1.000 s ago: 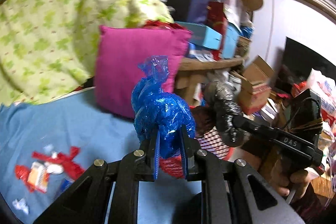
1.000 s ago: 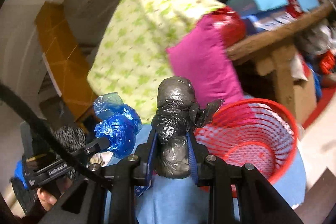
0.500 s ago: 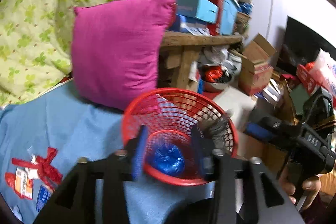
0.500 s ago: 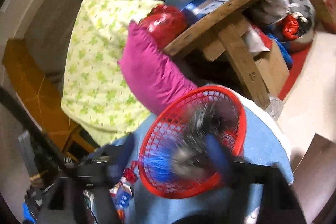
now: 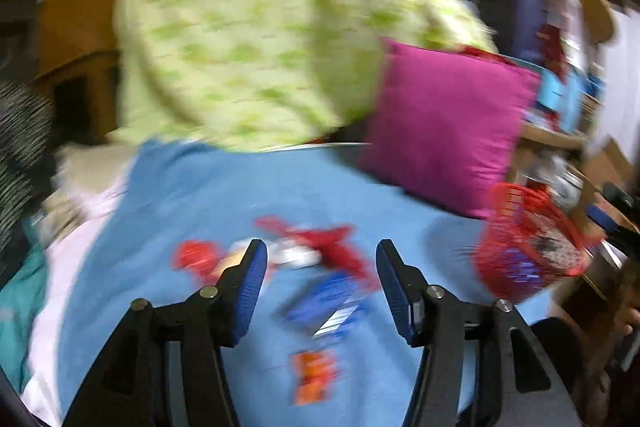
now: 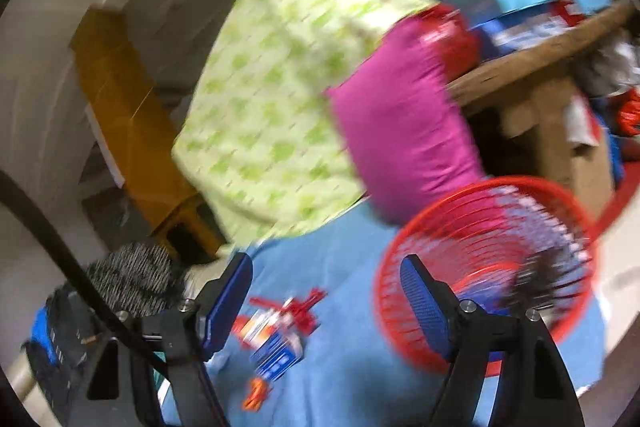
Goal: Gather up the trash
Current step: 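Move both open tools back over the items on the blanket, then grasp the orange bag with the right tool while the left tool grasps the light blue cloth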
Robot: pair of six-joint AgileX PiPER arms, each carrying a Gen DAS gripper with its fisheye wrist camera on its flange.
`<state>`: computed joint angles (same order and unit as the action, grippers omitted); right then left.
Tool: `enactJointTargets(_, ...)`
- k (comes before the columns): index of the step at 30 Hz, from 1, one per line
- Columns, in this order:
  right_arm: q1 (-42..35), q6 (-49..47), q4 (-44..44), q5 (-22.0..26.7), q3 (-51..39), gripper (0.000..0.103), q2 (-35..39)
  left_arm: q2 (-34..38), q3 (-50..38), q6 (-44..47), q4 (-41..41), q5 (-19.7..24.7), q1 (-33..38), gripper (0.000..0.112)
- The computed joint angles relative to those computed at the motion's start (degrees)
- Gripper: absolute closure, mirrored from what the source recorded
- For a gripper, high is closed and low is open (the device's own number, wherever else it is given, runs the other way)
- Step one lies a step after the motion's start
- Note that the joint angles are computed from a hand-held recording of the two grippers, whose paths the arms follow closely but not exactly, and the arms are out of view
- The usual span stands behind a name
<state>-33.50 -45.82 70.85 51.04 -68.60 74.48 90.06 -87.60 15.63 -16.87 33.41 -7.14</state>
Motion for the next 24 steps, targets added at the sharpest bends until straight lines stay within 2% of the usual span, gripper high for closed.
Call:
enactJointTargets(3,10.7,5.1,-7.2,-2.8,-2.3,0.028,2.1,-2.0,4.7,-2.1,3.2,-2.2,7.3,0.055)
enactJointTargets(6,22.9,13.5,-15.8,-3.0,-6.8,0.035,8.1,-2.4,7.9,-1.7,3.2,-3.8,12.4,0.055)
enactJointTargets(11,36.7,24.7,-25.8,-1.9,-13.0,0.043,19.8,1.0,7.6,-0.4,-1.5,-2.2,18.4,0.055)
enactJointTargets(14,40.4,29.4,-26.6,0.9,-18.0,0.051,28.1,5.7,4.4,1.0,-4.6,0.4,20.9,0.055)
enactJointTargets(18,43.4,33.7,-27.6,0.8,-20.9,0.052,34.6,13.2,-3.1,2.6,-8.7,5.0,22.0,0.055)
enactJointTargets(21,45.5,38.7,-31.1,0.0,-23.9,0.052,38.1,20.6,-11.5,-0.4,-9.6,9.5,22.3,0.055)
enactJointTargets(24,46.7,42.3,-34.4,0.4,-26.5,0.056,40.6,30.7,-25.2,-9.3,-7.0,17.7,22.1,0.055)
